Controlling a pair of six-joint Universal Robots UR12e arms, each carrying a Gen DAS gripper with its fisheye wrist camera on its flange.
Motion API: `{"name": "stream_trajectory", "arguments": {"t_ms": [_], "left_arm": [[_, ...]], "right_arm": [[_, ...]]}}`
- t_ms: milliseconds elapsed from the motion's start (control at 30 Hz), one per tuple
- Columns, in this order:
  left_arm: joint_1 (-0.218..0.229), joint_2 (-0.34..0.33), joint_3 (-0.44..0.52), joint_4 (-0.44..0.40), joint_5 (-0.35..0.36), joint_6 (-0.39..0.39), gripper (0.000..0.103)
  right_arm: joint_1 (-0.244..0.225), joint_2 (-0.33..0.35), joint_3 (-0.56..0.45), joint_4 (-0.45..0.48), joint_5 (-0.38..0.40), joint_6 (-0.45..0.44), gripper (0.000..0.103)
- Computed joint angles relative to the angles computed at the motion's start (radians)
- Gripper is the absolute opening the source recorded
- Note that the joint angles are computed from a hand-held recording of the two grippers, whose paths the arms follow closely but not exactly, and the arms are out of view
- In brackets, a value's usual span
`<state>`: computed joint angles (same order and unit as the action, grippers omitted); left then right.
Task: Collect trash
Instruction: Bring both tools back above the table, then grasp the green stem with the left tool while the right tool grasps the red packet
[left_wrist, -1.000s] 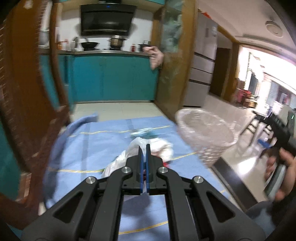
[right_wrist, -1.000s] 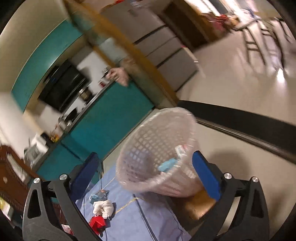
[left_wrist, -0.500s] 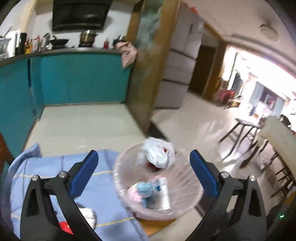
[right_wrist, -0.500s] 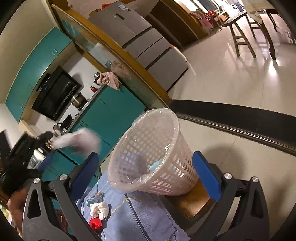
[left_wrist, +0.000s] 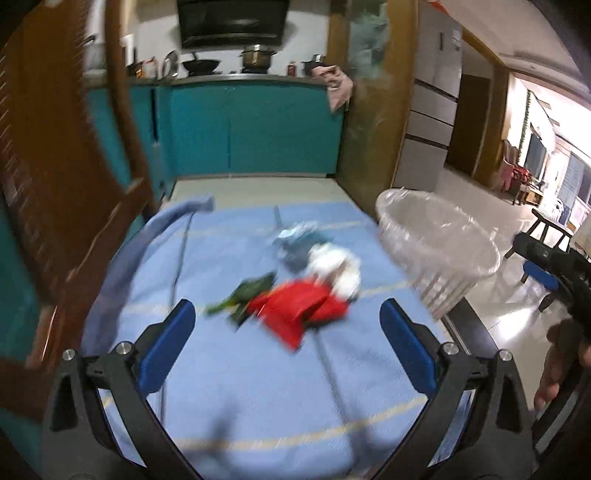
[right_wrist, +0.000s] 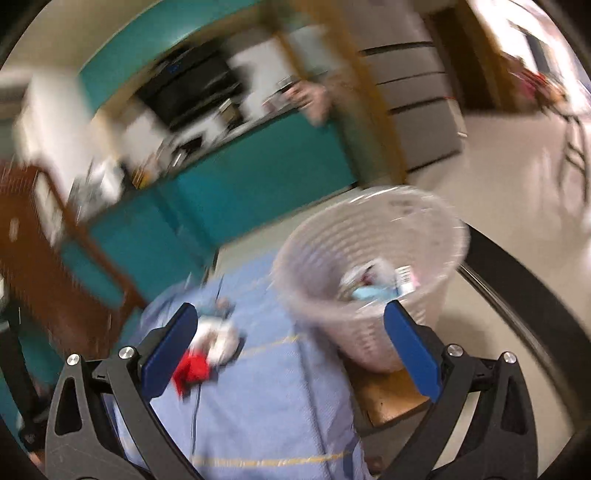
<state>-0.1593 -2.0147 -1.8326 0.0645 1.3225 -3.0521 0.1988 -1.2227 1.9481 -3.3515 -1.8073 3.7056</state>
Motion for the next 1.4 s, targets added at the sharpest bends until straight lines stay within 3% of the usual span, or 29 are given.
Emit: {"name": "stream_trajectory", "arguments": {"t_ms": [133, 267, 967, 1133, 1200, 1300, 1400], "left_arm": [[0.015, 0.029, -0.054, -0.013, -0.004, 0.008, 0.1], [0.011, 0.028, -0.053, -0.028, 0.001, 0.018, 0.1], [0.006, 0.022, -0.045, -0.052, 0.002, 0.037, 0.1], [0.014, -0.009, -0.001, -0.058, 0.035, 0.187, 0.099], [0.021, -0.027, 0.025, -0.074, 0.042, 0.222, 0.097], [0.038, -0.066, 0.083, -0.144, 0.021, 0.249, 0.085], [0.039, -0.107, 0.143, -0.233, 0.043, 0.278, 0.07]], "right_arm": [[0.048, 0.01, -0.019, 0.041, -0.004, -0.11, 0.099], [0.07, 0.018, -0.031, 0.052, -0.002, -0.166, 0.099], [0.066, 0.017, -0.036, 0.065, 0.011, -0.154, 0.099], [0.061, 0.016, -0.037, 0.079, 0.032, -0.151, 0.099], [0.061, 0.017, -0.038, 0.085, 0.039, -0.153, 0.099], [0.059, 0.017, -0.038, 0.081, 0.051, -0.153, 0.099], [0.057, 0.019, -0.043, 0.1, 0.062, -0.157, 0.099]]}}
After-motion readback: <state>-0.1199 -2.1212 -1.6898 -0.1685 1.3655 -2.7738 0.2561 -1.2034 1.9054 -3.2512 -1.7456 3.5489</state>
